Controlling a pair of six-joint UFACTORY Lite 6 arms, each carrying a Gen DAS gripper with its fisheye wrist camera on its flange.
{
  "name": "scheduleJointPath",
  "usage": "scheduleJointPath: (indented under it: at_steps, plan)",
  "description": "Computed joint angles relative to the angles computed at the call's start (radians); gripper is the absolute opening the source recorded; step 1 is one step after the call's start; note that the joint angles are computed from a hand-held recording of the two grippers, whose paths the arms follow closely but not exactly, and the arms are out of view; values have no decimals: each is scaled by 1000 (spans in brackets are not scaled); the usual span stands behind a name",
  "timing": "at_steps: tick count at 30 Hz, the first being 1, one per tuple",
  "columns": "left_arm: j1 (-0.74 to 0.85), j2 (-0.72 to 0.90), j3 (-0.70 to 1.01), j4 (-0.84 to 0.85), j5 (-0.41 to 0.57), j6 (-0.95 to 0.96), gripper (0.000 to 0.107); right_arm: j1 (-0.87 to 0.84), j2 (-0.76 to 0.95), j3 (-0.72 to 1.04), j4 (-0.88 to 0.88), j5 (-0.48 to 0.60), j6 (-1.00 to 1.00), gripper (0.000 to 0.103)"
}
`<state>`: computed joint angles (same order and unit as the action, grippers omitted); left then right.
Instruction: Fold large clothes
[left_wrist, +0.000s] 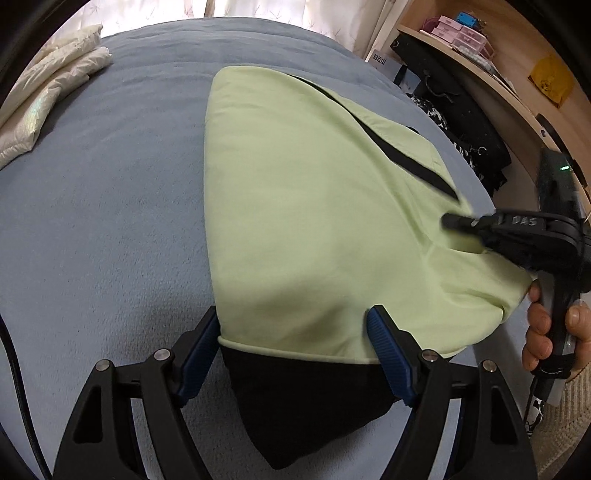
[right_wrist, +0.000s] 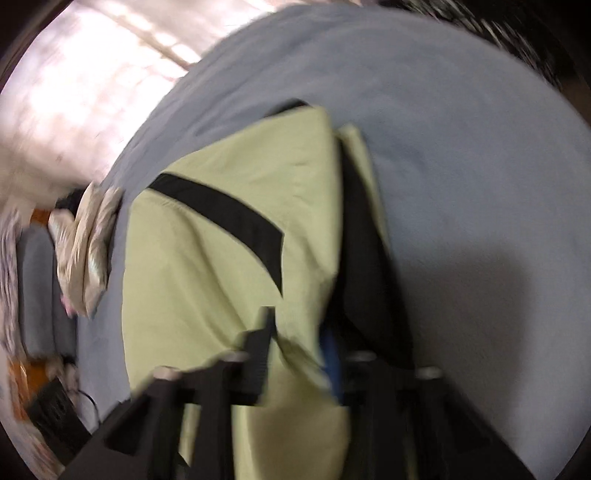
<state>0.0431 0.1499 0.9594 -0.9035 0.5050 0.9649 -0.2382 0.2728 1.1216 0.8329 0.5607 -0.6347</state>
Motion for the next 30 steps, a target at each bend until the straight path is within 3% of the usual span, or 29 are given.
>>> scheduleJointPath:
  at_steps: [2,4,8,11,14,18,20,22,24,28,30]
  plan:
    - [-8,-6,-24,-54,-22,50,77,-15,-135,-92,123,-69,-168,4]
    - [-13,-29,-66,-126,-42,122,79,-47,-164,-132,210,-97,-293,4]
    - [-73,-43,-132,-204,-131,207,80,-35,-49,-169,252,-189,-362,5]
    - [-64,-66,-147,-202,-124,198,80,-91,-62,-181,327,-95,-353,7]
    - [-44,-87,-150,-156,-95,143,80,-132,-127,-180,204,-20,-192,12]
    - [-48,-192,-217,-170,-125,150,79,-55,-368,-302,-9,-131,-7,13]
    - [-53,-239,-243,-191,-139,166,79,2,-511,-386,-32,-168,-3,13]
    - [-64,-264,-257,-187,-154,159,79,16,-573,-421,3,-137,-74,13]
    - [-77,-266,-258,-143,-168,118,79,65,-578,-440,-21,-138,-78,13]
    - [-71,-241,-262,-112,-169,105,80,103,-510,-516,-286,-297,131,9]
    - [-53,-196,-244,-134,-143,129,81,21,-508,-545,-229,-282,75,8]
